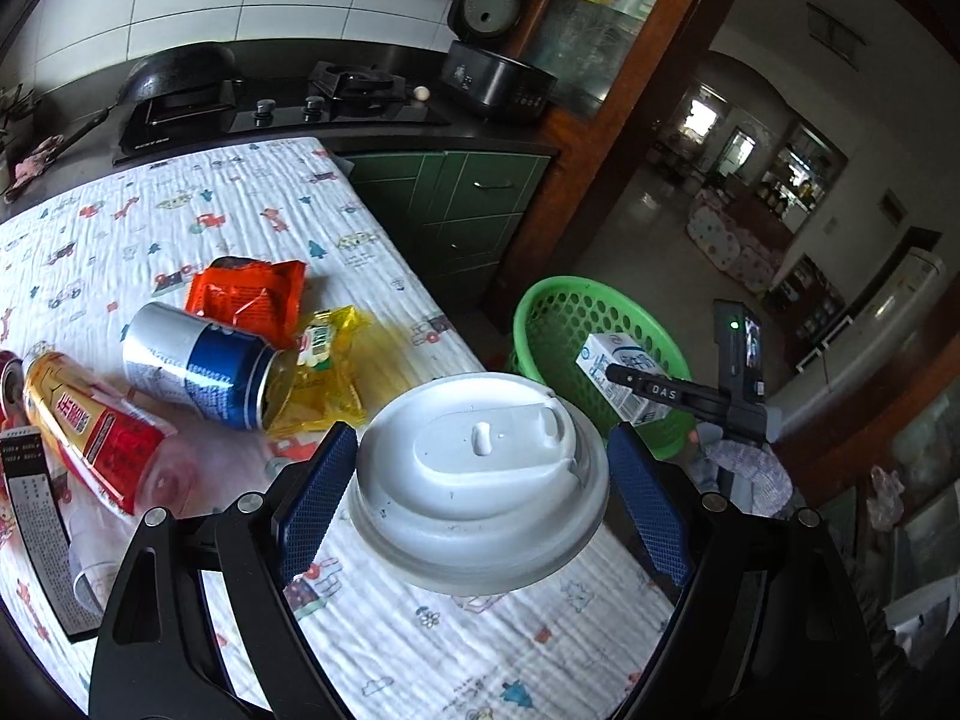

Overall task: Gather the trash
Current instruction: 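Carry the lid and milk carton to the green basket and release both, then move both tools back over the table toward the cans and bags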

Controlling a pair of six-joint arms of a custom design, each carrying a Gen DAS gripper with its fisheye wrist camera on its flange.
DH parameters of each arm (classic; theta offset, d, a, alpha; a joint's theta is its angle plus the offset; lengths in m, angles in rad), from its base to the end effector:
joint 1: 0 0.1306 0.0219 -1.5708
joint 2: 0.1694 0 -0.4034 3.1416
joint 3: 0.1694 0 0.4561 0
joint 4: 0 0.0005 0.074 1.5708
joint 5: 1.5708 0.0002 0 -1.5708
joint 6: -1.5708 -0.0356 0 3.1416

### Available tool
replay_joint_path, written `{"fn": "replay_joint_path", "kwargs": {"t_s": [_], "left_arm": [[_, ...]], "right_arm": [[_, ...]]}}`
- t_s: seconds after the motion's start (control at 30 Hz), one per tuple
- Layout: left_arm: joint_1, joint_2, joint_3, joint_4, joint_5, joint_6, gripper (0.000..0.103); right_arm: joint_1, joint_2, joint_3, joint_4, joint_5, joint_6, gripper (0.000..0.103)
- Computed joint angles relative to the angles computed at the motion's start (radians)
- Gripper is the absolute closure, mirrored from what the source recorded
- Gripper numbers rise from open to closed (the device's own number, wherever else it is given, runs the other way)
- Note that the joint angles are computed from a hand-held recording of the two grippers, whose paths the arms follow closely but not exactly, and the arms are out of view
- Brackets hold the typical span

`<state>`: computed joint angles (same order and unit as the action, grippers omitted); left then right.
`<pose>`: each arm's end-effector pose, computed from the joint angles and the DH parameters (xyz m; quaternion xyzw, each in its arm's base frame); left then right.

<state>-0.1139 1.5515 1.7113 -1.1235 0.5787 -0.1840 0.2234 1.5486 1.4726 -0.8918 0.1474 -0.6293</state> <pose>0.5855 -0.0871 0.5167 0.2201 0.8918 -0.2621 0.2958 0.5840 0.1268 0.4049 0.2134 0.9283 0.0584 0.2987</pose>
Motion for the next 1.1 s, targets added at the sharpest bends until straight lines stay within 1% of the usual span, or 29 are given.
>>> {"fn": "replay_joint_path", "kwargs": {"t_s": [0.03, 0.07, 0.13, 0.27, 0.37, 0.47, 0.53, 0.63, 0.73, 0.77, 0.83, 0.9, 0.97, 1.0, 1.1], "left_arm": [[-0.013, 0.008, 0.011, -0.002, -0.004, -0.002, 0.019], [-0.024, 0.013, 0.020, -0.005, -0.006, -0.005, 0.019], [-0.051, 0.028, 0.042, -0.010, -0.010, -0.011, 0.019], [-0.103, 0.067, 0.094, -0.027, -0.015, -0.011, 0.019], [-0.148, 0.105, 0.138, -0.036, -0.027, -0.010, 0.019], [-0.195, 0.149, 0.188, -0.050, -0.048, -0.018, 0.019], [-0.224, 0.178, 0.218, -0.059, -0.057, -0.024, 0.019], [-0.263, 0.234, 0.274, -0.083, -0.069, -0.024, 0.019], [-0.294, 0.285, 0.319, -0.087, -0.076, 0.009, 0.019], [-0.300, 0.296, 0.327, -0.082, -0.071, 0.015, 0.019], [-0.313, 0.316, 0.342, -0.076, -0.088, 0.031, 0.018], [-0.320, 0.320, 0.334, -0.062, -0.083, 0.043, 0.018], [-0.322, 0.319, 0.325, -0.053, -0.080, 0.047, 0.017], [-0.323, 0.313, 0.316, -0.048, -0.076, 0.048, 0.014], [-0.317, 0.294, 0.289, -0.023, -0.057, 0.052, 0.014]], "right_arm": [[-0.009, -0.001, -0.008, 0.010, -0.010, 0.000, 0.035], [-0.014, -0.007, -0.019, 0.024, -0.012, 0.001, 0.031], [-0.015, -0.017, -0.035, 0.048, 0.004, 0.006, 0.026], [0.000, -0.060, -0.068, 0.061, 0.047, 0.023, 0.025], [0.017, -0.107, -0.099, 0.072, 0.097, 0.052, 0.025], [0.043, -0.170, -0.145, 0.089, 0.154, 0.065, 0.022], [0.061, -0.214, -0.181, 0.109, 0.180, 0.060, 0.020], [0.084, -0.275, -0.233, 0.135, 0.194, 0.043, 0.020], [0.111, -0.321, -0.273, 0.148, 0.223, 0.025, 0.020], [0.119, -0.329, -0.280, 0.147, 0.230, 0.023, 0.020], [0.140, -0.341, -0.289, 0.139, 0.254, 0.018, 0.020], [0.155, -0.348, -0.297, 0.136, 0.270, 0.020, 0.020], [0.168, -0.358, -0.307, 0.139, 0.287, 0.021, 0.020], [0.173, -0.359, -0.309, 0.141, 0.294, 0.021, 0.019], [0.185, -0.357, -0.306, 0.137, 0.298, 0.017, 0.018]]}}
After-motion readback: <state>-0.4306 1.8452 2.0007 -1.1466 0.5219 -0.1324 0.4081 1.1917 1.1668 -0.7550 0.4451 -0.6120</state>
